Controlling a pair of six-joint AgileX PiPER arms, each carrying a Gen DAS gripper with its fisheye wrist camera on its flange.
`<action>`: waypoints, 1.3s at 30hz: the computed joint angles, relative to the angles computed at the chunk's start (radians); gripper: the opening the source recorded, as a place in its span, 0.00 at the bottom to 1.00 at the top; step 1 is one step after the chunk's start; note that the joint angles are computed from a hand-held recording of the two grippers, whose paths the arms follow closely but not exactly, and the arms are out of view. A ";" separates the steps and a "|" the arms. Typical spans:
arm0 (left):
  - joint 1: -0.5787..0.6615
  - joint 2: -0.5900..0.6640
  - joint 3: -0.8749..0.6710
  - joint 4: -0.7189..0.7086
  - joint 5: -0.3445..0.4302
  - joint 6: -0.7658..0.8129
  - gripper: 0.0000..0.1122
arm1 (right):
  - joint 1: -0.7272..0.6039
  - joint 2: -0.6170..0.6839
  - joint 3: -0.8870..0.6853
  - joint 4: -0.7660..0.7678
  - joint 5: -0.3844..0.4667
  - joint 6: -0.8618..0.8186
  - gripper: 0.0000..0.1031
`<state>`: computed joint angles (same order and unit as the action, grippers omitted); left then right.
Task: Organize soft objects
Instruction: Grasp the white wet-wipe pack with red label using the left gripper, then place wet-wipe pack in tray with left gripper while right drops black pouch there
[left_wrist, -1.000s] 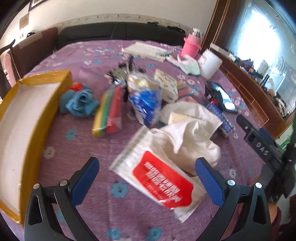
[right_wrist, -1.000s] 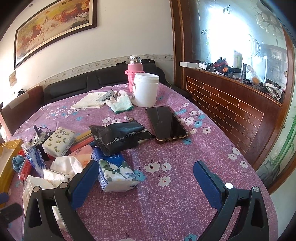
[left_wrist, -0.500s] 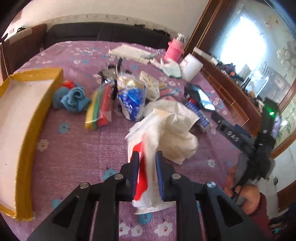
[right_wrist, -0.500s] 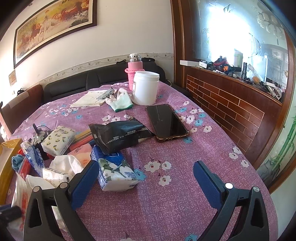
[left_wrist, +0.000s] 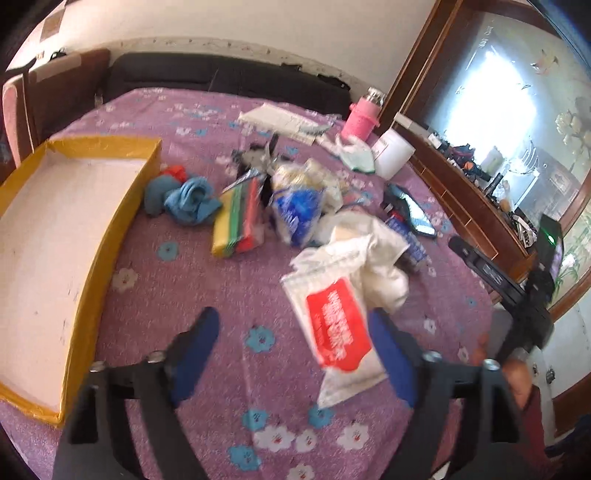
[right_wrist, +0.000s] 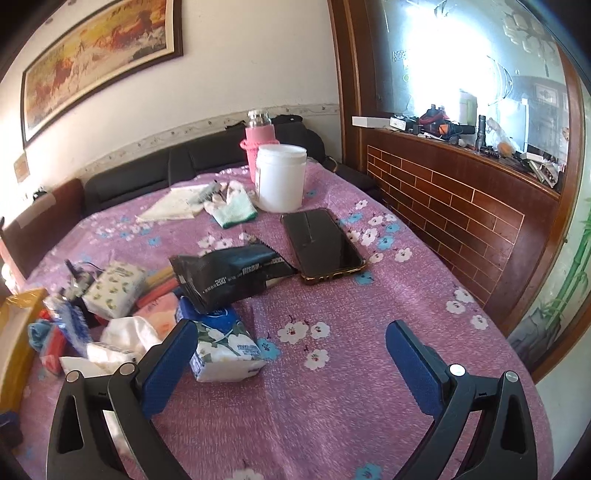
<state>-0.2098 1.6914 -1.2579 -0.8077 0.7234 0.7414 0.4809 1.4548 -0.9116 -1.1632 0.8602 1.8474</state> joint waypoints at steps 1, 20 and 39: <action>-0.019 0.011 -0.017 0.000 -0.002 0.000 0.77 | -0.011 -0.037 0.026 0.013 -0.026 -0.014 0.99; -0.013 0.141 -0.136 0.005 0.187 -0.043 0.32 | -0.281 -0.099 -0.019 0.616 -0.388 -0.771 0.99; 0.308 0.005 -0.081 -0.130 0.285 0.137 0.33 | -0.558 0.511 -0.768 1.441 -0.046 -1.267 0.31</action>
<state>0.0982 1.6967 -1.3388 -0.9380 1.0083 0.8785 -0.0775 1.9661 -1.6794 0.2783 0.8144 0.5803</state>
